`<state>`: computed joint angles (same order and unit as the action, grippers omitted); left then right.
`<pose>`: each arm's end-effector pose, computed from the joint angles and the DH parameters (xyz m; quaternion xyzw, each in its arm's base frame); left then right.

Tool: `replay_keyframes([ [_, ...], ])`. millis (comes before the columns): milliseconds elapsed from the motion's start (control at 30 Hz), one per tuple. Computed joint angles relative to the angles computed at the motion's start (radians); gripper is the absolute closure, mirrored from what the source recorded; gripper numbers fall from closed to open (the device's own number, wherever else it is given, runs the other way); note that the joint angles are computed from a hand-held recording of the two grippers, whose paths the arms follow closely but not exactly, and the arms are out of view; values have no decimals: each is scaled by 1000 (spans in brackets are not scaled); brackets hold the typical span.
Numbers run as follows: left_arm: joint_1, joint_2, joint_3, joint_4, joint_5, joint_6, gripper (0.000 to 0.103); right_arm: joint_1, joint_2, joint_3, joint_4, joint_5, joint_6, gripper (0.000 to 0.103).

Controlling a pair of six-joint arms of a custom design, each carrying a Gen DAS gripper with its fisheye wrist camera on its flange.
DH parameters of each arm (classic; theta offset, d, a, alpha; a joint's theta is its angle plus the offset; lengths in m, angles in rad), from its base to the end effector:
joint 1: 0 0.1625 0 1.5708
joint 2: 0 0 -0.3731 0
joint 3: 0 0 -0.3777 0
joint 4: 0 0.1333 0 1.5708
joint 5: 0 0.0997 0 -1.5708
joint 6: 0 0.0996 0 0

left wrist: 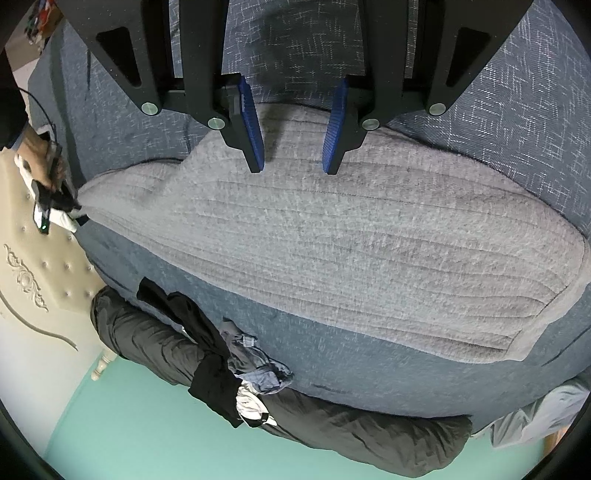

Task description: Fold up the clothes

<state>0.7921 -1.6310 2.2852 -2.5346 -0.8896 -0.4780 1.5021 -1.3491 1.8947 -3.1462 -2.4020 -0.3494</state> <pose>-0.1385 -0.4194 0.2618 0.0886 0.9285 -0.3116 0.1816 0.0243 -0.5167 0.3814 -0.0855 -0.8162 0.3678 0.4372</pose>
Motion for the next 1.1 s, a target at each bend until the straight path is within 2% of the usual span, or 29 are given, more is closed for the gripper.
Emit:
replay_keyframes([
  [67, 1, 1, -1, 1, -2, -1, 67, -8, -6, 16, -19, -7, 8, 73],
  [100, 1, 1, -1, 1, -4, 0, 67, -4, -3, 21, -53, -22, -16, 59],
  [133, 1, 0, -2, 1, -5, 0, 67, 2, 2, 24, -88, -45, -47, 48],
  [233, 2, -5, -3, 3, -9, -1, 67, 32, 13, 21, -173, -117, -135, 47],
  [400, 3, -17, -8, 20, -9, -6, 67, 114, -72, 107, -189, -90, -96, 47],
  [533, 4, -33, -11, 49, -8, -18, 67, 196, -162, 234, -52, 39, 80, 47],
  [633, -2, -48, -11, 59, -5, -24, 67, 261, -155, 308, 41, 154, 176, 47],
  [733, -4, -59, -12, 84, -5, -22, 66, 319, -80, 342, 88, 272, 273, 47],
  [800, 2, -69, -12, 94, -13, -25, 66, 352, -11, 337, 93, 316, 305, 47],
  [967, 16, -108, -4, 96, -31, -35, 65, 431, 203, 251, 76, 368, 350, 49],
  [1100, 13, -131, 2, 97, -38, -34, 64, 456, 298, 200, 85, 386, 385, 49],
])
